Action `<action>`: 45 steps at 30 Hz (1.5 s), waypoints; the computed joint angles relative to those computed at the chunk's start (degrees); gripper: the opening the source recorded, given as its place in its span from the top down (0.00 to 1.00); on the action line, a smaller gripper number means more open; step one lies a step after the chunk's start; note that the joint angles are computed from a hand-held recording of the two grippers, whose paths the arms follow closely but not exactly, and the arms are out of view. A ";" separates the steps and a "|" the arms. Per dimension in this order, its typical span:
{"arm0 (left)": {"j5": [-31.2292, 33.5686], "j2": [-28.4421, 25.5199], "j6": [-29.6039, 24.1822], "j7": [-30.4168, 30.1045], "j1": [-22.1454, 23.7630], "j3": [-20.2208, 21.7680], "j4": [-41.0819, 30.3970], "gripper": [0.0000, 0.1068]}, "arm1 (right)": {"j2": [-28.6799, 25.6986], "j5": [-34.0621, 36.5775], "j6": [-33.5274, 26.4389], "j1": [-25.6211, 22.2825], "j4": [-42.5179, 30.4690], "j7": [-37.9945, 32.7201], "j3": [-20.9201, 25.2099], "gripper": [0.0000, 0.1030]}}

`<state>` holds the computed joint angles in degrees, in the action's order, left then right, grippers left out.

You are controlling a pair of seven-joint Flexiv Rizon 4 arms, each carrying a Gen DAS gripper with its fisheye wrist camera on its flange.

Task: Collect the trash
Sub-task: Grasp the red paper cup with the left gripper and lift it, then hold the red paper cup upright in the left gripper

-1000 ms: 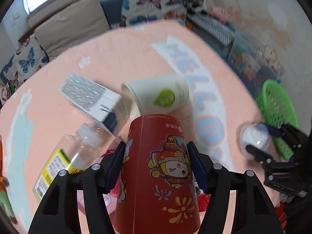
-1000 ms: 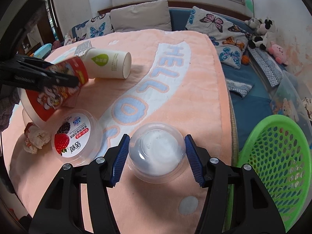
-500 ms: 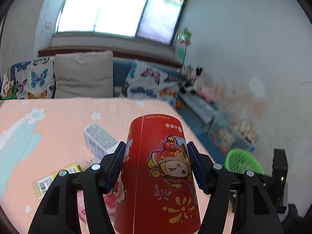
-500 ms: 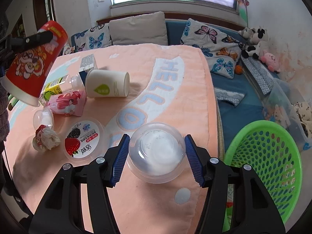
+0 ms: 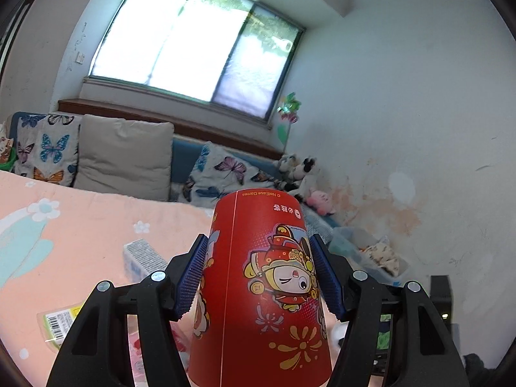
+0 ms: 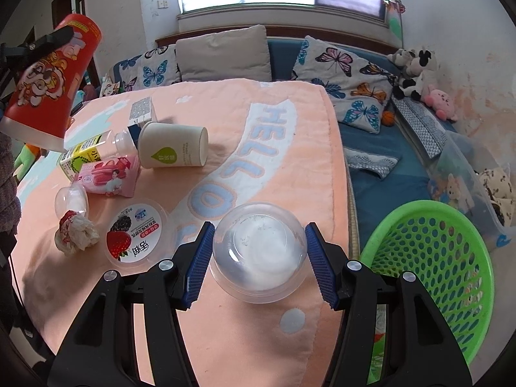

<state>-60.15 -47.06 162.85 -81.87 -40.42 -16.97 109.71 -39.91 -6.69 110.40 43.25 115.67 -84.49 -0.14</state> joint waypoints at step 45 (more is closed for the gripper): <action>-26.28 -1.40 -21.00 38.91 -0.54 -4.58 -11.06 0.30 | -1.62 -3.31 -1.65 -3.41 -1.81 2.00 2.43 0.43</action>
<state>-86.43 -48.46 141.85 -42.96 -40.96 -21.56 98.65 -41.54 -10.01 108.75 39.85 113.85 -82.49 2.28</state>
